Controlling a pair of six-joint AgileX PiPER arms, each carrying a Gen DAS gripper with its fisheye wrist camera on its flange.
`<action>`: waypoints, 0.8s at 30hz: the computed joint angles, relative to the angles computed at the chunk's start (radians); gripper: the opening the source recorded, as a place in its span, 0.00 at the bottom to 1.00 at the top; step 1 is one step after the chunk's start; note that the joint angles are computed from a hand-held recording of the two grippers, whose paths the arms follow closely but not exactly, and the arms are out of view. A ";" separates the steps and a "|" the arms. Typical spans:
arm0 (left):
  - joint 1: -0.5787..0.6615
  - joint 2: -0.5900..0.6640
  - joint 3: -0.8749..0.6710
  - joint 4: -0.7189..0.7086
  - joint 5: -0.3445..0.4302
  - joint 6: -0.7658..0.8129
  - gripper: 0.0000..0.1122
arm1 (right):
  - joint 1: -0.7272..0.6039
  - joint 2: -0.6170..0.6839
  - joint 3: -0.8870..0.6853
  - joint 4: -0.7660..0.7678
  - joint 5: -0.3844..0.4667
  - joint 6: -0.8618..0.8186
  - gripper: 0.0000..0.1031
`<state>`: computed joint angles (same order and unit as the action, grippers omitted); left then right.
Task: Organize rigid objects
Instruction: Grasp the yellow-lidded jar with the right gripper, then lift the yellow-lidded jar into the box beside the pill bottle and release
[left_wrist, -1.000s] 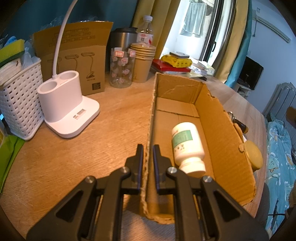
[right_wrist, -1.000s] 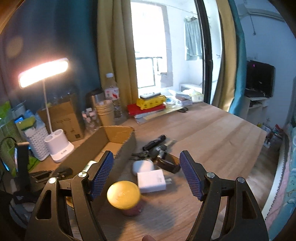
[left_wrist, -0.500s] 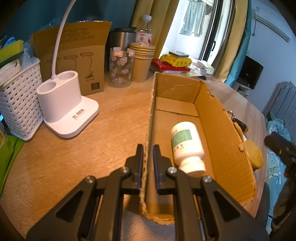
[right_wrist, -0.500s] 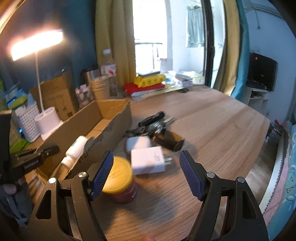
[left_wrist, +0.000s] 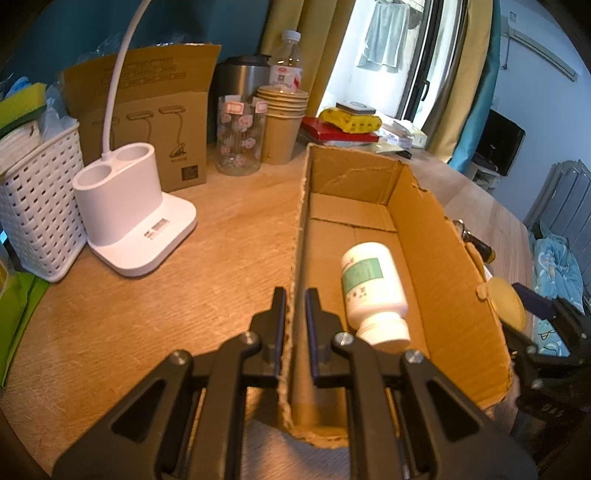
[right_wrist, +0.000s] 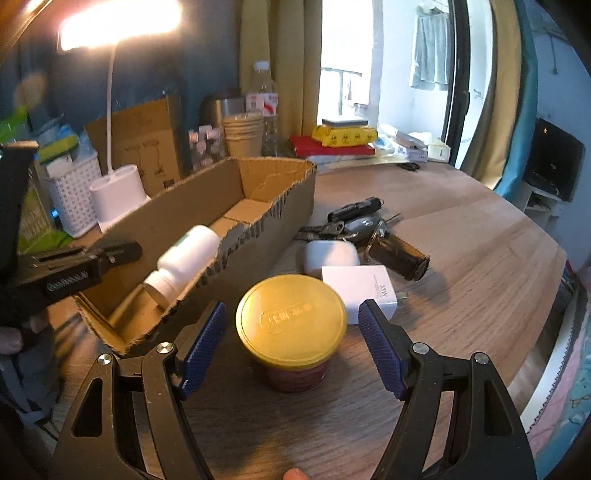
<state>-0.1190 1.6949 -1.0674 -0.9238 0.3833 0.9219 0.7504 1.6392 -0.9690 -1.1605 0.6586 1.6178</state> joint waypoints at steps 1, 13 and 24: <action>-0.001 -0.001 0.002 0.000 -0.001 -0.001 0.09 | -0.008 0.006 0.000 0.007 -0.012 -0.006 0.75; -0.001 -0.004 0.007 -0.012 -0.007 0.017 0.09 | -0.050 0.052 -0.006 0.038 -0.049 0.007 0.67; -0.002 -0.009 0.011 -0.015 -0.011 0.022 0.09 | -0.043 0.041 -0.011 0.054 -0.031 -0.005 0.55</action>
